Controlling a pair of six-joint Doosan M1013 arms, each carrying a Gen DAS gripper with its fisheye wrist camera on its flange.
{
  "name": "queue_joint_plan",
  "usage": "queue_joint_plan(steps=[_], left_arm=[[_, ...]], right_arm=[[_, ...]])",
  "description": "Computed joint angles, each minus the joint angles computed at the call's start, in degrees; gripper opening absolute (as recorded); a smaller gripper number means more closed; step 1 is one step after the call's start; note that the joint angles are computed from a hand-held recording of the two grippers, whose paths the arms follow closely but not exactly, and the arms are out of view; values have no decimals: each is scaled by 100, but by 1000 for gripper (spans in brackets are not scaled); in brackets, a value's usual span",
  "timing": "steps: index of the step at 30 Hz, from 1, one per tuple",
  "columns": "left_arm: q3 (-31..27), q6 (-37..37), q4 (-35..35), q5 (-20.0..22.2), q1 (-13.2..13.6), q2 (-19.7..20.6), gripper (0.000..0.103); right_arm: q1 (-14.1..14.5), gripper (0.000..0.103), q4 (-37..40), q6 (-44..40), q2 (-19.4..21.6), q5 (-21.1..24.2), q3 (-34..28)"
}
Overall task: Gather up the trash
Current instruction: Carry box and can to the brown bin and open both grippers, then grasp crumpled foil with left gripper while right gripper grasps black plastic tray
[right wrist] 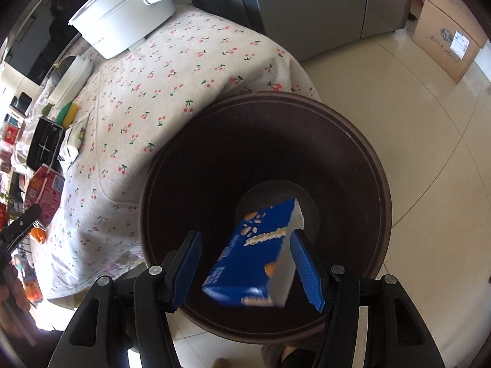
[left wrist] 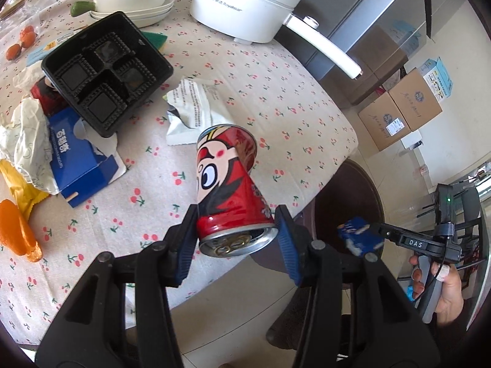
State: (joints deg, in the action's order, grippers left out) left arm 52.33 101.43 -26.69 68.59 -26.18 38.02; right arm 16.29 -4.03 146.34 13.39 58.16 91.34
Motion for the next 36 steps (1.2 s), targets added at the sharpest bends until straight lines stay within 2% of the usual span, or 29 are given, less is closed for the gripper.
queue_joint_plan(steps=[4, 6, 8, 19, 23, 25, 27, 28, 29, 36], left_arm=[[66, 339, -192, 94, -104, -56, 51], [91, 521, -268, 148, -169, -69, 51], [98, 700, -307, 212, -246, -60, 51], [-40, 1323, -367, 822, -716, 145, 51], [-113, 1415, -382, 824, -794, 251, 51], [-237, 1423, -457, 958, -798, 352, 52], [-226, 1349, -400, 837, -799, 340, 65], [-185, 1327, -376, 742, -794, 295, 79], [-136, 1337, -379, 627, -783, 248, 83], [132, 1325, 110, 141, -693, -42, 87]], right_arm=[[-36, 62, 112, -15, -51, -146, 86], [-54, 73, 154, 48, -119, -268, 154], [-58, 78, 139, 115, -184, -321, 199], [-12, 81, -288, 500, -463, -103, 412], [-33, 82, -379, 711, -594, -87, 546], [-58, 82, -368, 738, -639, -92, 596], [-66, 83, -378, 772, -665, -94, 617], [-70, 83, -385, 792, -674, -111, 622], [-72, 83, -393, 805, -680, -127, 621], [-32, 84, -433, 665, -565, -155, 427]])
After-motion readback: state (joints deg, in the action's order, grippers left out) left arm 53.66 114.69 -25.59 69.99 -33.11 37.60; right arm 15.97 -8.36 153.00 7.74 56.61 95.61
